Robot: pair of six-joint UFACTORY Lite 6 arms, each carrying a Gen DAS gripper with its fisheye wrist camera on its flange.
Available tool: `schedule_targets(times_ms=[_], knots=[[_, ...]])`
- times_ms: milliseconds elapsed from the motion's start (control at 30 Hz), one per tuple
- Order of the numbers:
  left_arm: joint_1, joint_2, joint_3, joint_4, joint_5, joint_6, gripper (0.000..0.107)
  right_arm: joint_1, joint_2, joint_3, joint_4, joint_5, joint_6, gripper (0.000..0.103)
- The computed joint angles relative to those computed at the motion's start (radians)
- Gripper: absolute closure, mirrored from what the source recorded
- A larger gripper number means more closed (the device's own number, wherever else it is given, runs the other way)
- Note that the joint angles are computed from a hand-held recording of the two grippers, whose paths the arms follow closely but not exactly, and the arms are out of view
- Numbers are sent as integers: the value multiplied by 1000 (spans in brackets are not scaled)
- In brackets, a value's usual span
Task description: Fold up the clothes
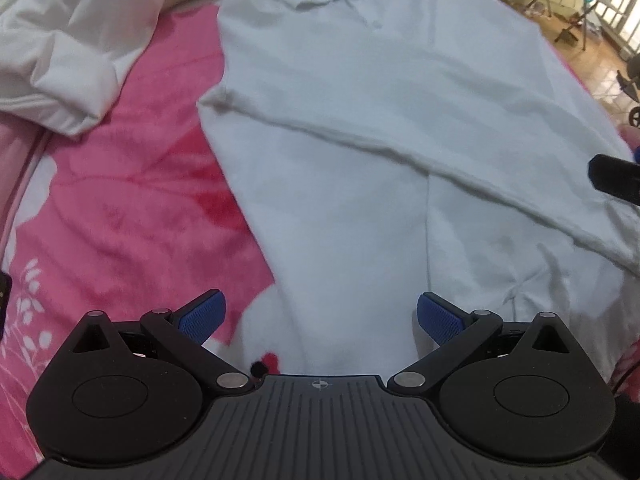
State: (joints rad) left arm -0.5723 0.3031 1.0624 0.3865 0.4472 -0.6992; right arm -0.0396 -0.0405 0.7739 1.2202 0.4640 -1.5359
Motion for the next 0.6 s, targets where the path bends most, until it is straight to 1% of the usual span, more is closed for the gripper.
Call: schedule_targets(times_ms=[67,133,233,333,433,500,567,600], knots=[[-6,10,0,13,8,-14,4,7,-24,-37,102,-30,-153,0],[-11,14,-2,16,16,-20,4,21,-64,-84,245,-63,-351,0],[-18,18,-3,21,28,-30,4,18,-98,-117,361,-43,-525,0],[-19,23,1,15,35,-25,4,-5,-106,-125,424,11,-598,0],[-22,30,5,15,41,-27,4,-24,-100,-129,465,55,-624,0],[-23,35,7,11,45,-25,4,-46,-93,-131,459,107,-626,0],[-22,38,6,2,45,-21,4,-47,-91,-129,431,125,-605,0],[-19,39,7,-5,45,-16,4,-41,-84,-118,389,123,-571,0]])
